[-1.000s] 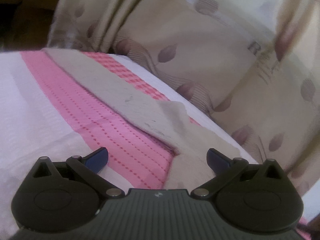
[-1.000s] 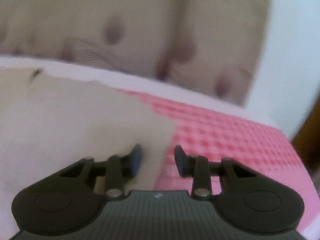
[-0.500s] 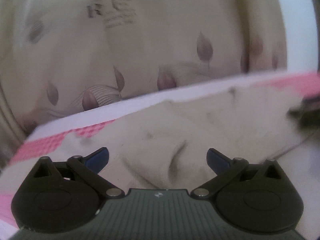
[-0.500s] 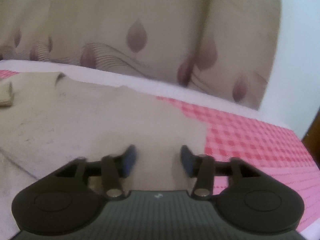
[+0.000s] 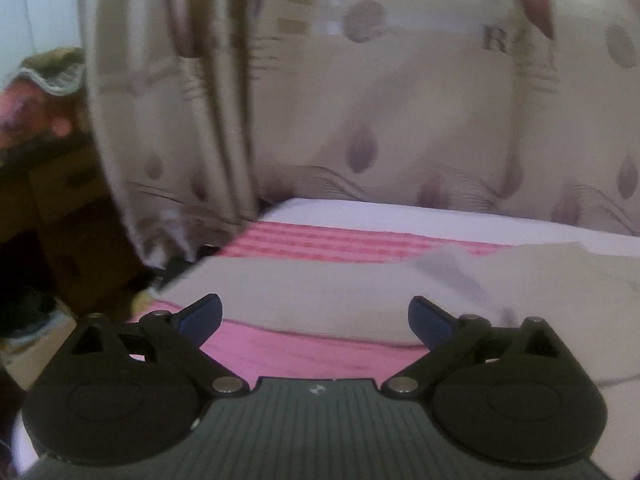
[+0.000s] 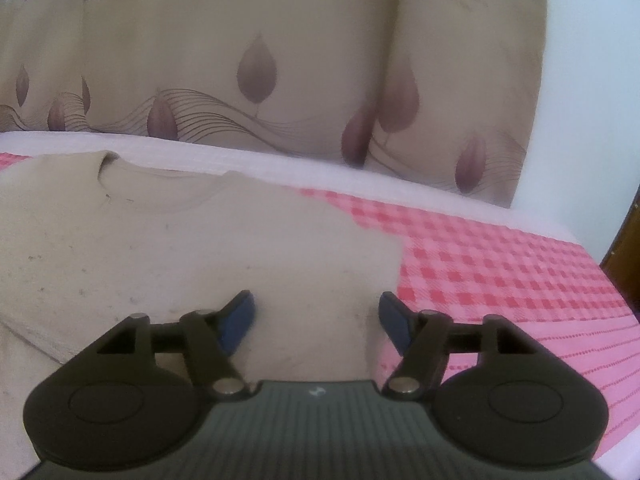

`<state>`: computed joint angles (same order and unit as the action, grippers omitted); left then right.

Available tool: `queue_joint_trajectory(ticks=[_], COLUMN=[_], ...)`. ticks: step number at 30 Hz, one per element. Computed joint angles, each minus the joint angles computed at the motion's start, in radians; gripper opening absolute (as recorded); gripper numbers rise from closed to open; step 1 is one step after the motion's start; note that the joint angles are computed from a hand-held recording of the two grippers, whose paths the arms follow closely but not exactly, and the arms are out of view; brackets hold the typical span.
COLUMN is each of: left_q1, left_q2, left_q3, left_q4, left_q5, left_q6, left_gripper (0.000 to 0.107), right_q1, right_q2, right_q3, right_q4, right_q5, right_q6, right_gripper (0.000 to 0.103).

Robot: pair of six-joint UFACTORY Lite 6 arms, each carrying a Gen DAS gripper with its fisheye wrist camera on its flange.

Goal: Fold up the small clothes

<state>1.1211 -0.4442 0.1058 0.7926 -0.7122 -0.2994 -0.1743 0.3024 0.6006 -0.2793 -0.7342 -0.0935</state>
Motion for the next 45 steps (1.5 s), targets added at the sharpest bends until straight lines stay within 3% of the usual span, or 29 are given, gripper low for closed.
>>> queue_joint_trajectory(ticks=[2,5,8,11,14,16,25,27,28,29,30,34,37,42,45], left_q1=[0.168,0.318,0.344,0.391,0.404,0.404,0.3,0.278,0.258,0.236,0.215,0.18,0.14,0.003,-0.176], left_q2=[0.11,0.238,0.403,0.645,0.878,0.981,1.304,1.329,1.334,1.335,1.345,1.195,0.933,0.448,0.209], left_q3=[0.065,0.196,0.352,0.575,0.812,0.934,1.439,1.478,1.491,1.505,1.525,1.388,1.149,0.776,0.62], left_q4=[0.209,0.523,0.666,0.817,0.9,0.912,0.924,0.899,0.895,0.916,0.938,0.807,0.711,0.744,0.788], left_q5=[-0.092,-0.149,-0.136,-0.187,-0.223,-0.262,-0.257,-0.234,-0.192,-0.136,-0.089,-0.049,-0.125,-0.281,-0.281], left_q6=[-0.064,-0.264,-0.467,-0.781,-1.075,-1.159,-1.583,-1.578,-1.573,-1.587,-1.607,-1.505,-1.349,-1.286,-1.321], left_gripper=[0.099,0.099,0.098,0.094,0.081,0.073,0.074,0.066,0.039,0.0,0.004,0.003,0.003,0.003,0.003], right_q1=[0.007,0.016,0.022,0.029,0.028,0.031,0.053,0.061,0.062,0.065,0.066,0.061,0.04,0.001,-0.022], right_q2=[-0.002,-0.005,-0.009,-0.012,-0.013,-0.014,-0.013,-0.014,-0.014,-0.015,-0.016,-0.016,-0.018,-0.018,-0.018], right_q3=[-0.003,-0.007,-0.011,-0.016,-0.015,-0.016,-0.027,-0.03,-0.03,-0.033,-0.034,-0.029,-0.021,-0.007,-0.004], right_q4=[0.025,0.052,0.079,0.105,0.106,0.111,0.17,0.186,0.188,0.195,0.199,0.188,0.139,0.04,-0.02], right_q5=[-0.002,-0.003,-0.005,-0.009,-0.008,-0.008,-0.031,-0.036,-0.037,-0.039,-0.041,-0.035,-0.016,0.005,0.001], right_q6=[-0.02,-0.04,-0.063,-0.084,-0.087,-0.09,-0.145,-0.158,-0.162,-0.167,-0.172,-0.164,-0.116,-0.017,0.035], right_gripper=[0.073,0.076,0.08,0.082,0.083,0.084,0.085,0.085,0.085,0.085,0.085,0.085,0.085,0.085,0.09])
